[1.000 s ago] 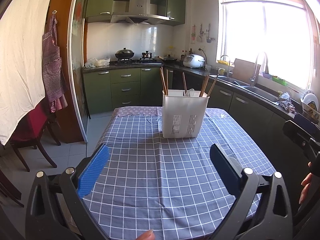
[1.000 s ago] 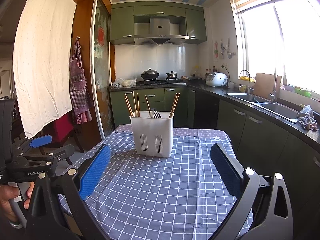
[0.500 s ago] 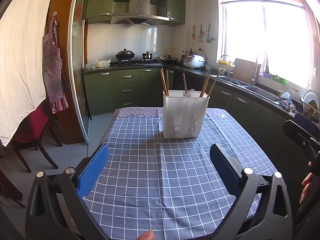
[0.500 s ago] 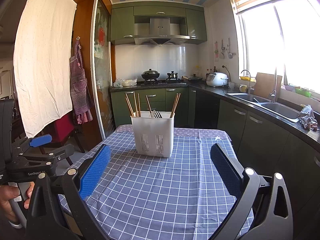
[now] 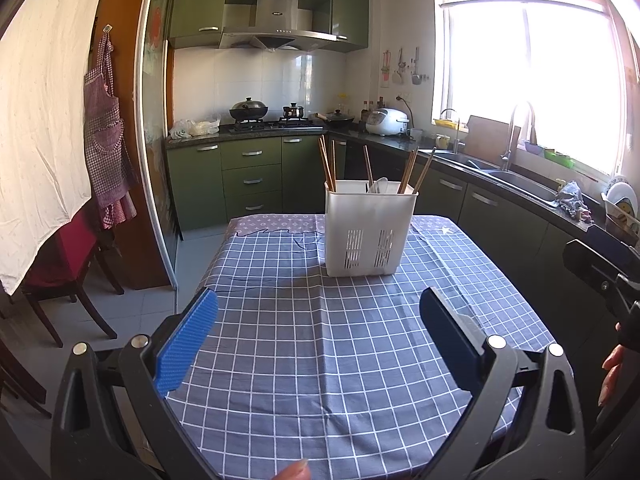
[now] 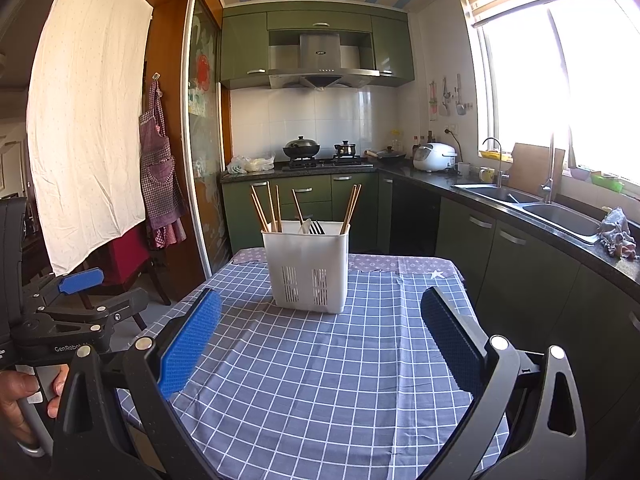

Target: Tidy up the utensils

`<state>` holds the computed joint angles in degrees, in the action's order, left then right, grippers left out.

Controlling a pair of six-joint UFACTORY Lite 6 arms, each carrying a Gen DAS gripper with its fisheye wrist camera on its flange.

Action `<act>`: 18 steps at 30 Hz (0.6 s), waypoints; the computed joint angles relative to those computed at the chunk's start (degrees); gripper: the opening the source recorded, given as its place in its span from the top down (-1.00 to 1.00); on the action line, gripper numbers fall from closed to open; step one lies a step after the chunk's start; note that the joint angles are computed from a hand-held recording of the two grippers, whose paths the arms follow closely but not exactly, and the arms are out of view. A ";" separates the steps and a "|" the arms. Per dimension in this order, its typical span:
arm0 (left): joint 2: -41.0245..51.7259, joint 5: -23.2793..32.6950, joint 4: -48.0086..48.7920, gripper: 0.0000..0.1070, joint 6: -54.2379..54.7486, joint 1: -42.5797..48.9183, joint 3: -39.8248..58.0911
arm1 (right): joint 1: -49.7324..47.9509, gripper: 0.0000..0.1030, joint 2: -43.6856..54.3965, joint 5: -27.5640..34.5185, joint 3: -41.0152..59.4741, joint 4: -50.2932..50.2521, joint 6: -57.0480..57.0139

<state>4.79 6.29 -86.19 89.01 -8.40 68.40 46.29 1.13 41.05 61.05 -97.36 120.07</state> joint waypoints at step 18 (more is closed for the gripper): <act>2.35 8.92 12.44 -0.80 -13.27 2.85 2.80 | -0.52 -0.91 1.17 -0.79 1.10 0.19 -0.31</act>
